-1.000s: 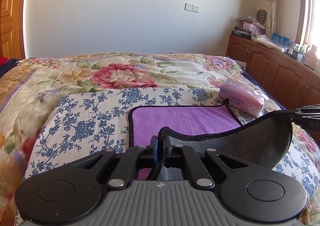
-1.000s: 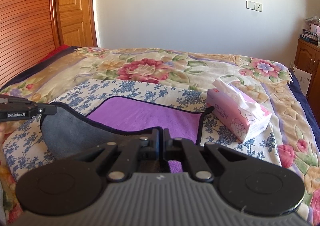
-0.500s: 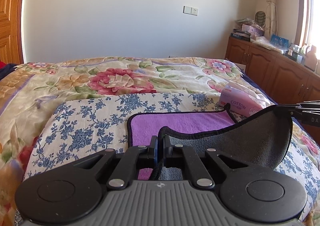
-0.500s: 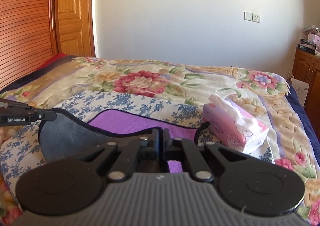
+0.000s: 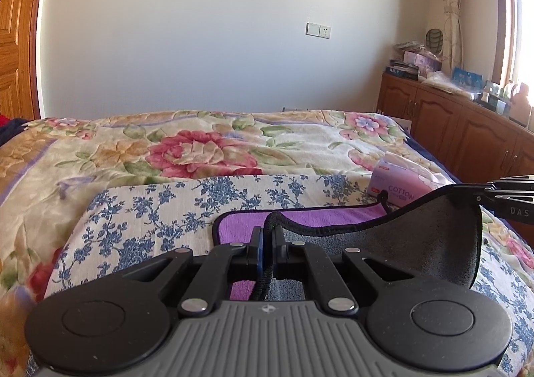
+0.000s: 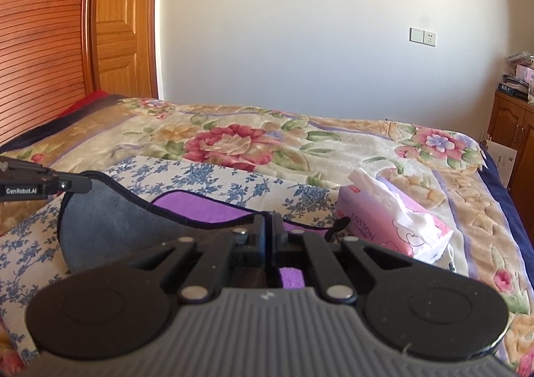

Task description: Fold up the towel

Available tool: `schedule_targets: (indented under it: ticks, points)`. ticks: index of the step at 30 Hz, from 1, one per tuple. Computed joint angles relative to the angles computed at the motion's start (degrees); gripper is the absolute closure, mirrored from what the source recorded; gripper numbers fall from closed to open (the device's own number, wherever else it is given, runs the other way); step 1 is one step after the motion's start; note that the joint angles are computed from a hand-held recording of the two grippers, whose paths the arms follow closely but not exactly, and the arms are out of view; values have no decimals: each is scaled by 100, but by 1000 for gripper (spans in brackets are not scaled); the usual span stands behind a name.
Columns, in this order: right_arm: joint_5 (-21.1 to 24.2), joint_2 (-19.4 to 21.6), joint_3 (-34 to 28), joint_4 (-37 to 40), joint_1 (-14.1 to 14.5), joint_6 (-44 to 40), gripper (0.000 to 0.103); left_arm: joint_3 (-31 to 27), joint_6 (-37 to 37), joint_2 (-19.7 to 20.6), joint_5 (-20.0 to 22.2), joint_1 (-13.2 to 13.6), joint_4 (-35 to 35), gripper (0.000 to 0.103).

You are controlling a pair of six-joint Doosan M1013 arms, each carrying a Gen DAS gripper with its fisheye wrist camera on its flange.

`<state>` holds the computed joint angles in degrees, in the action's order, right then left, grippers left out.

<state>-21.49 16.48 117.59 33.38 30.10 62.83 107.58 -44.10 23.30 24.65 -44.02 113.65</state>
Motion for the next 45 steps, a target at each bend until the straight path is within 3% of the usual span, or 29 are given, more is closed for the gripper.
schedule_targets:
  ticks: [25, 45]
  points:
    - [154, 272, -216, -504, -214, 397, 99, -387, 519, 321, -282, 192, -221, 97]
    - [-85, 482, -364, -540, -313, 252, 99, -687, -25, 575, -368, 342, 387, 97]
